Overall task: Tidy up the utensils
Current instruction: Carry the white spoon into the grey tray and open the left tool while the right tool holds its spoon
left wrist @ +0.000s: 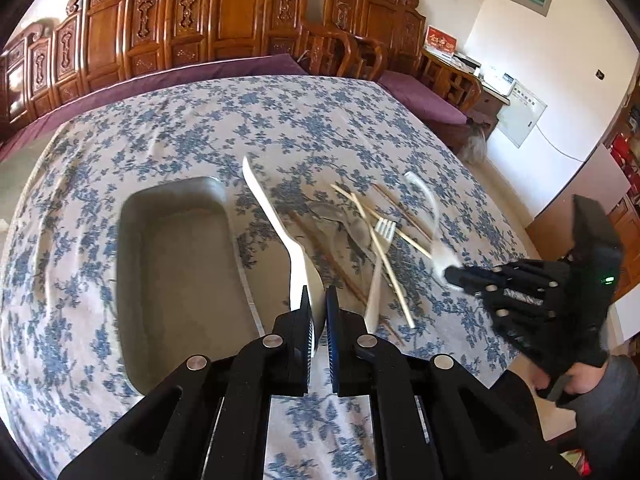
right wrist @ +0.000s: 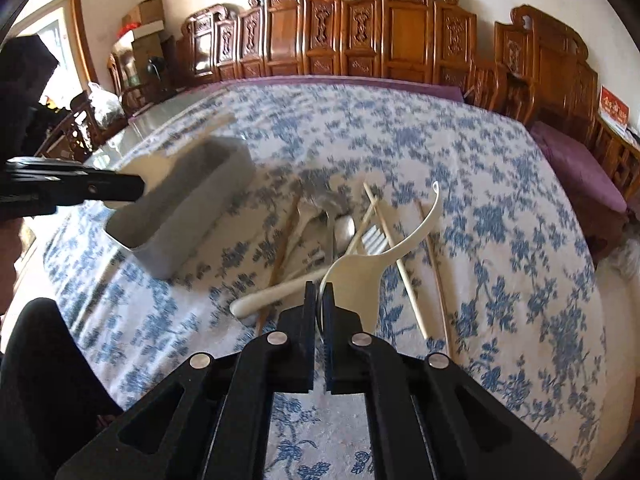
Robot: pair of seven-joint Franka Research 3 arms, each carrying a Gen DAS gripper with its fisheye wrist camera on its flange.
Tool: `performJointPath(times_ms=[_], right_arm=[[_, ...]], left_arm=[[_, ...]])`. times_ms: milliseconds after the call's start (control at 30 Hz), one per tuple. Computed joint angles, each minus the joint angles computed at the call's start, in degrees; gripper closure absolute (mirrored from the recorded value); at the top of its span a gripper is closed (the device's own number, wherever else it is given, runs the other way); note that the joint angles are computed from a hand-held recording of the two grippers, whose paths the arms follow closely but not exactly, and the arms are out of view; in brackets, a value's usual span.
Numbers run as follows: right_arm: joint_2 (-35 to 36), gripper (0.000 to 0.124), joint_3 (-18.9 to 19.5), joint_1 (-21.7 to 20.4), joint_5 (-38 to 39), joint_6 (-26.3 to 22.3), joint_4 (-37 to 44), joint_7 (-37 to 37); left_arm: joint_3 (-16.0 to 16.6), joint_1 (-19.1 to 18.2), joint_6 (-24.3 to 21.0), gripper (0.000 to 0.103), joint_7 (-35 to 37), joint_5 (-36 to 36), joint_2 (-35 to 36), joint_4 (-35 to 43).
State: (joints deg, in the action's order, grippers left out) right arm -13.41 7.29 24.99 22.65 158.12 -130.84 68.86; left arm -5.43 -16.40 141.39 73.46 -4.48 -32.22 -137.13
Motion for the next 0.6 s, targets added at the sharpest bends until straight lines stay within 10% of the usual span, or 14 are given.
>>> performJointPath(times_ms=[600], right_arm=[[-4.7, 0.120, 0.4, 2.3, 1.9, 0.1, -2.2, -3.8]], left_arm=[[2.0, -0.5, -1.4, 0.103, 3.3, -3.6, -4.4, -5.0]])
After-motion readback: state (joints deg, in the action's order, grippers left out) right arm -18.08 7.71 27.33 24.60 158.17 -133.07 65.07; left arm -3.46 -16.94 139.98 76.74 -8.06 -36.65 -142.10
